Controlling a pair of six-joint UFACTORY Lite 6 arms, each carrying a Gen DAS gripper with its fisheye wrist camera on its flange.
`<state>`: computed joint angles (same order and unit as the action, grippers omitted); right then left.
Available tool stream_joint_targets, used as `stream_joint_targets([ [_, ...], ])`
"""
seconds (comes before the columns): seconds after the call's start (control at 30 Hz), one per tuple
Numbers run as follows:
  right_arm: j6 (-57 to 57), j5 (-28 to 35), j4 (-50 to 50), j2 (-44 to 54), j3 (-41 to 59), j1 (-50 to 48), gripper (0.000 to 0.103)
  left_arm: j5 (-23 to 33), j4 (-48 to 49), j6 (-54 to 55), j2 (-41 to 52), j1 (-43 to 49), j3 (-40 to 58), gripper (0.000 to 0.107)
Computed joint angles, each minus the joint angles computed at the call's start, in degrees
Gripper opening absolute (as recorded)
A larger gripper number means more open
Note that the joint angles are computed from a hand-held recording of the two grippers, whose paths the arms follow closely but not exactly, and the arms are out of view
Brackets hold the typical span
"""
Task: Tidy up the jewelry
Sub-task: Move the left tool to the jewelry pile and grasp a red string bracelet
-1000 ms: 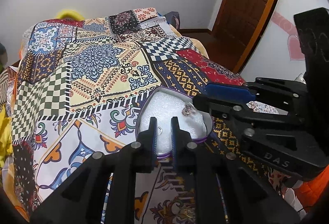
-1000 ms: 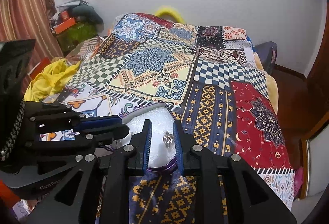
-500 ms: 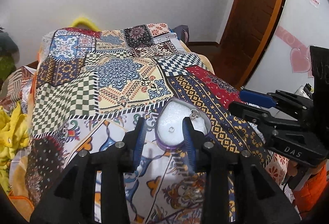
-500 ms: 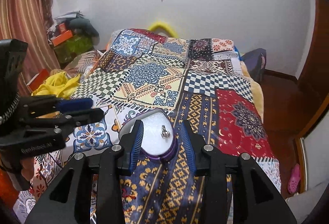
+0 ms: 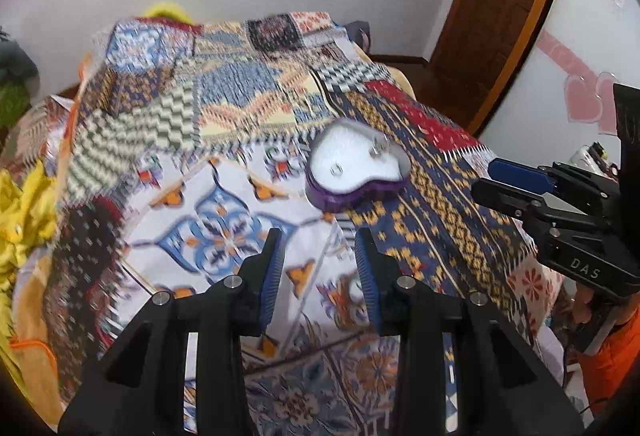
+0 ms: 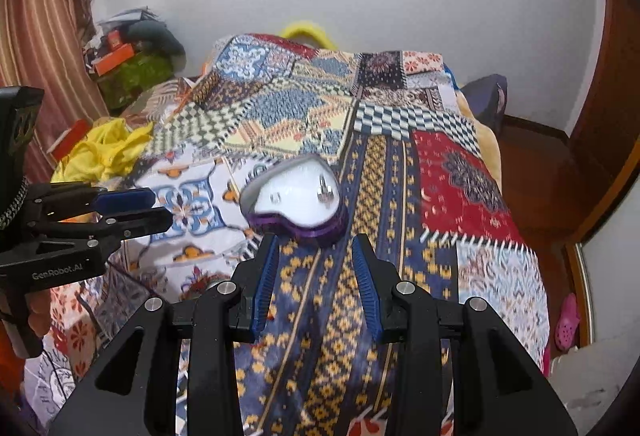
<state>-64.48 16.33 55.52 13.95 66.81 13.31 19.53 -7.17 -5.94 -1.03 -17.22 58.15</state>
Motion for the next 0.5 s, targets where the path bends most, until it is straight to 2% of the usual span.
stream_joint_targets([
  [0.17, -0.01, -1.83, -0.26, -0.79, -3.73, 1.01, 0.034, -1.43, 1.88, -1.77, 0.72, -1.46, -2.61, 0.036],
  [0.43, 0.59, -2.16, -3.01, -2.68, -9.48, 1.34, 0.034, -3.11, -4.58, 3.96, 3.4, -1.78, -5.41, 0.035],
  [0.5, 0.76, -2.17, -3.7, -2.66, -10.36, 1.57, 0.034, -3.77, -8.83, 8.13, 3.48, -1.77, -6.0, 0.035],
])
